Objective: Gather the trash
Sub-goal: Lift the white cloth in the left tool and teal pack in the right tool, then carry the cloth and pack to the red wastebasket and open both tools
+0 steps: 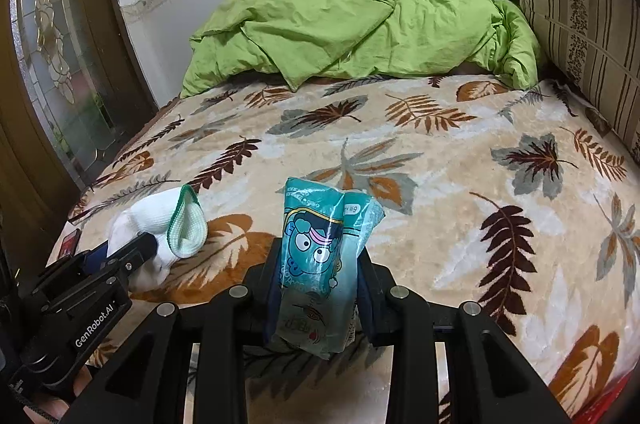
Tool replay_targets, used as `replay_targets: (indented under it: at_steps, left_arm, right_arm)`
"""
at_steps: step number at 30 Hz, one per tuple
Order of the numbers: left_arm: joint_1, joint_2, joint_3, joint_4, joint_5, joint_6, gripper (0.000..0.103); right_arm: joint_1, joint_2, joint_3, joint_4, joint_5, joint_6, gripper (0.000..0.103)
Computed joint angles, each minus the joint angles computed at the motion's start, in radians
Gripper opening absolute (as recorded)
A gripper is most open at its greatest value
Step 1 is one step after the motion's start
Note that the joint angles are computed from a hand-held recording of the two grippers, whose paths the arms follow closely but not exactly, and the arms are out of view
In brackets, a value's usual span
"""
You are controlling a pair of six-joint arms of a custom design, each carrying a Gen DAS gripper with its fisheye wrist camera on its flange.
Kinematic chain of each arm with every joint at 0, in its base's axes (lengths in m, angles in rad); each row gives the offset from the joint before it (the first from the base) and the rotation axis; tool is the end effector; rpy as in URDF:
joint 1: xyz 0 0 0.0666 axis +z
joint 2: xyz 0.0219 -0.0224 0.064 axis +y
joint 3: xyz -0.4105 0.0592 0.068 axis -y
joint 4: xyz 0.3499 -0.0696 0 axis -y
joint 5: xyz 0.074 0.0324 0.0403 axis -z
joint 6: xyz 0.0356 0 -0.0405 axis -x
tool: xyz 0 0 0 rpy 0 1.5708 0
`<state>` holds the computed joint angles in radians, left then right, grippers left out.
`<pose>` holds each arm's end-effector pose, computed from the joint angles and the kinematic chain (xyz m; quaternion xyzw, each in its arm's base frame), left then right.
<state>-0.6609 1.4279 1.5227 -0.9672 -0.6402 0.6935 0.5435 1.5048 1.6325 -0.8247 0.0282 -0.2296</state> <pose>0.3640 -0.2566 0.5011 -0.1222 0.8900 0.0269 0.4384 0.4232 0.2541 0.5188 -0.1357 0.8958 0.1477 0.3967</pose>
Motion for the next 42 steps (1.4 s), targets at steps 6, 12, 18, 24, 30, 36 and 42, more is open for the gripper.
replay_targets:
  at_steps: [6, 12, 18, 24, 30, 36, 42]
  left_arm:
    - [0.002, 0.003, 0.003, 0.001, 0.009, 0.000, 0.028]
    - [-0.001, 0.007, 0.007, -0.003, 0.004, 0.004, 0.028]
    - [-0.002, 0.006, 0.006, 0.006, 0.014, -0.001, 0.028]
    - [-0.058, 0.028, 0.051, 0.030, 0.008, -0.062, 0.028]
    - [-0.115, 0.045, 0.103, 0.009, -0.001, -0.080, 0.028]
    - [-0.168, 0.065, 0.153, -0.018, -0.014, -0.101, 0.028]
    - [-0.222, 0.106, 0.233, -0.025, 0.006, -0.156, 0.028]
  right_arm:
    - [0.001, 0.003, 0.001, 0.000, -0.005, -0.003, 0.034]
    - [-0.007, 0.007, 0.000, 0.005, -0.015, -0.012, 0.034]
    - [-0.014, -0.004, -0.012, 0.020, -0.029, -0.025, 0.034]
    - [-0.051, -0.084, -0.064, 0.019, -0.090, -0.080, 0.034]
    - [-0.081, -0.177, -0.119, -0.012, -0.098, -0.106, 0.034]
    - [-0.126, -0.256, -0.143, -0.024, -0.101, -0.112, 0.034]
    - [-0.192, -0.328, -0.167, -0.057, -0.111, -0.134, 0.034]
